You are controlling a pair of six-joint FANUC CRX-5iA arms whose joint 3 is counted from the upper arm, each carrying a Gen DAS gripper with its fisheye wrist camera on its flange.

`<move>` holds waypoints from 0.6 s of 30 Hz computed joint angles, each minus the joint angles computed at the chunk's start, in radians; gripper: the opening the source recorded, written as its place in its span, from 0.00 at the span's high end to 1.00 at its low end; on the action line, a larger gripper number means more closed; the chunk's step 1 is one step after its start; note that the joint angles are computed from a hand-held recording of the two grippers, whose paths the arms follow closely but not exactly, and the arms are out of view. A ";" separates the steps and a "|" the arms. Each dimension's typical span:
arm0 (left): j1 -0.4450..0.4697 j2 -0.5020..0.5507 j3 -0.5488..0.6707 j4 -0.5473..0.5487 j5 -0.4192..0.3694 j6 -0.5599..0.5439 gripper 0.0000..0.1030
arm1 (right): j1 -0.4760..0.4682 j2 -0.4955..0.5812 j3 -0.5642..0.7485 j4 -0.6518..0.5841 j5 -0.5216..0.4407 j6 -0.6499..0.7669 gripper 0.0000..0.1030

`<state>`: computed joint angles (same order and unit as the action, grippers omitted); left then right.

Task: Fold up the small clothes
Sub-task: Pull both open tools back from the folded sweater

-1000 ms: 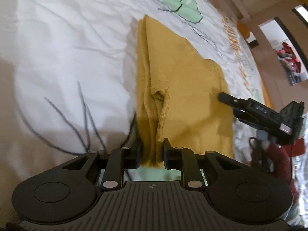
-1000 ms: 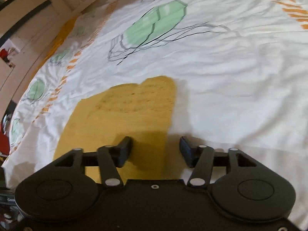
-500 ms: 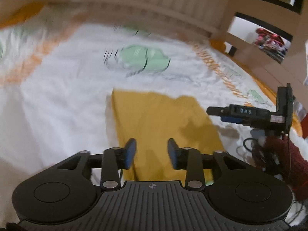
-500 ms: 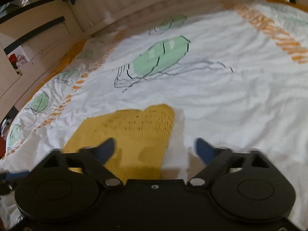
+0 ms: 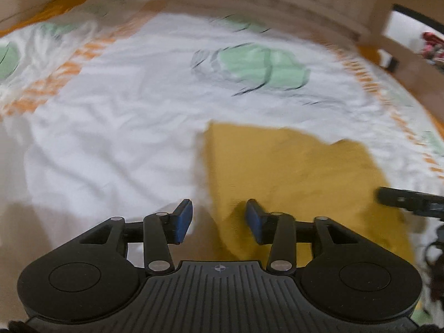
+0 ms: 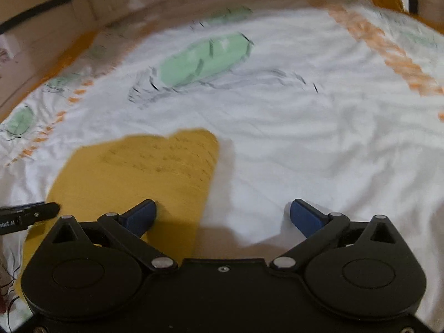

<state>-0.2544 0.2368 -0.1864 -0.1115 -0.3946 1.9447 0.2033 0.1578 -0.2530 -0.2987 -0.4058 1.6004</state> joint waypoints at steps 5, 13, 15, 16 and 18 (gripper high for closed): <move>0.015 -0.028 -0.038 -0.010 0.028 0.053 0.46 | -0.004 -0.011 -0.009 -0.008 0.002 0.001 0.00; -0.017 -0.084 -0.047 -0.184 0.034 0.266 0.48 | 0.025 -0.109 -0.121 0.108 0.119 -0.145 0.00; -0.041 -0.102 -0.036 -0.282 0.020 0.368 0.48 | 0.040 -0.146 -0.175 0.173 0.171 -0.229 0.00; -0.058 -0.109 -0.023 -0.348 0.005 0.435 0.48 | 0.046 -0.160 -0.197 0.204 0.188 -0.273 0.00; -0.119 -0.121 0.018 -0.530 -0.079 0.618 0.48 | 0.057 -0.191 -0.249 0.269 0.219 -0.367 0.00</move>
<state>-0.3737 0.1162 -0.1689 -0.6415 -0.4737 2.5624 0.2598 -0.0327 -0.5024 -0.0294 -0.1870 1.2335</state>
